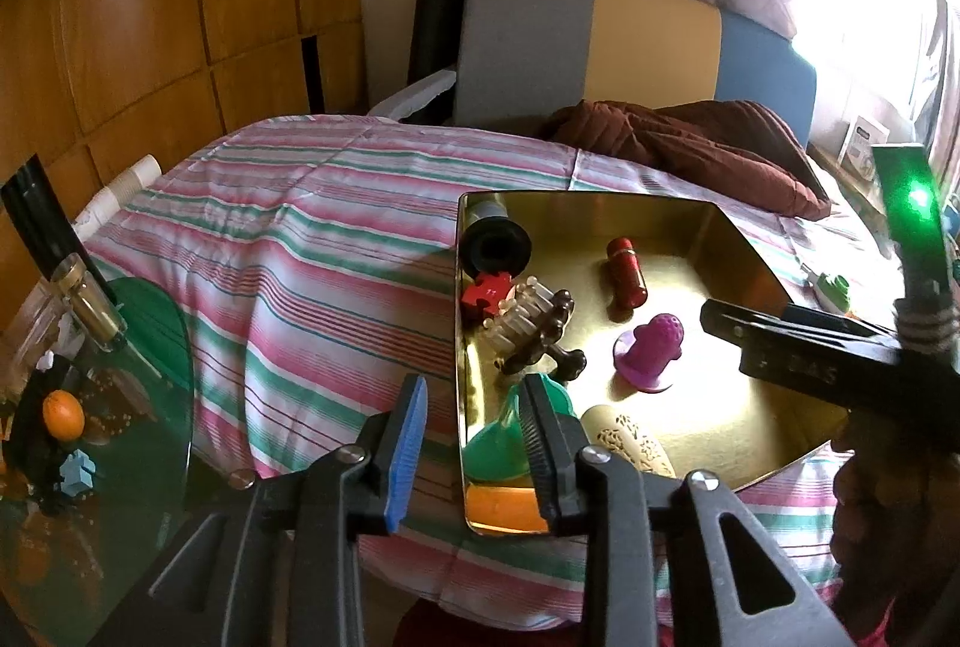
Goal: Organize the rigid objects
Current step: 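Withdraw the open right tool from the tray toward the remaining toys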
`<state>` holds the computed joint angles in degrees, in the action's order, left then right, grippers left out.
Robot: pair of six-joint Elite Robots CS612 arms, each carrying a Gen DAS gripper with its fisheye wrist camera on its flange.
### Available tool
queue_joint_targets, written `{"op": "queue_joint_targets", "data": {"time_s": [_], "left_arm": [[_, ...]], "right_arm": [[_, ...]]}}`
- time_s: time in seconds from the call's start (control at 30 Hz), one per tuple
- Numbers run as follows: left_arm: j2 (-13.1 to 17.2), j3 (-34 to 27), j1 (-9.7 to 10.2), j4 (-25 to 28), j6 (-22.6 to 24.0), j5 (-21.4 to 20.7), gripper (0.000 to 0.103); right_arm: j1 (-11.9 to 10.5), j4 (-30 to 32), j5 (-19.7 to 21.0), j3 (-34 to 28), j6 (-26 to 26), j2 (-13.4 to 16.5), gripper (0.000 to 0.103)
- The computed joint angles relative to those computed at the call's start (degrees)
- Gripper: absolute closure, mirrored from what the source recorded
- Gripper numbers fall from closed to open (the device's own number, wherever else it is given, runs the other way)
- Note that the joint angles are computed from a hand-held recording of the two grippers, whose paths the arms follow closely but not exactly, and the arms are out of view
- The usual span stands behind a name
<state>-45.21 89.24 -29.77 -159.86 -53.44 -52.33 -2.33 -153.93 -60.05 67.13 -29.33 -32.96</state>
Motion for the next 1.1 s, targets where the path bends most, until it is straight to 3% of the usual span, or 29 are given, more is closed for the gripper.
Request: {"op": "queue_joint_targets", "data": {"time_s": [0.2,0.37,1.1], "left_arm": [[0.12,-0.46,-0.45,0.42,0.14,0.63,0.071],[0.42,-1.19,-0.74,0.08,2.25,0.19,0.071],[2.87,-6.13,-1.78,-1.20,12.00,-1.81,0.071]], "right_arm": [[-0.65,-7.44,-0.47,4.09,-0.81,-1.45,0.002],[-1.34,-12.38,-0.66,6.03,-1.27,-2.06,0.000],[-4.59,-14.55,-0.04,4.32,3.35,-2.14,0.000]]}}
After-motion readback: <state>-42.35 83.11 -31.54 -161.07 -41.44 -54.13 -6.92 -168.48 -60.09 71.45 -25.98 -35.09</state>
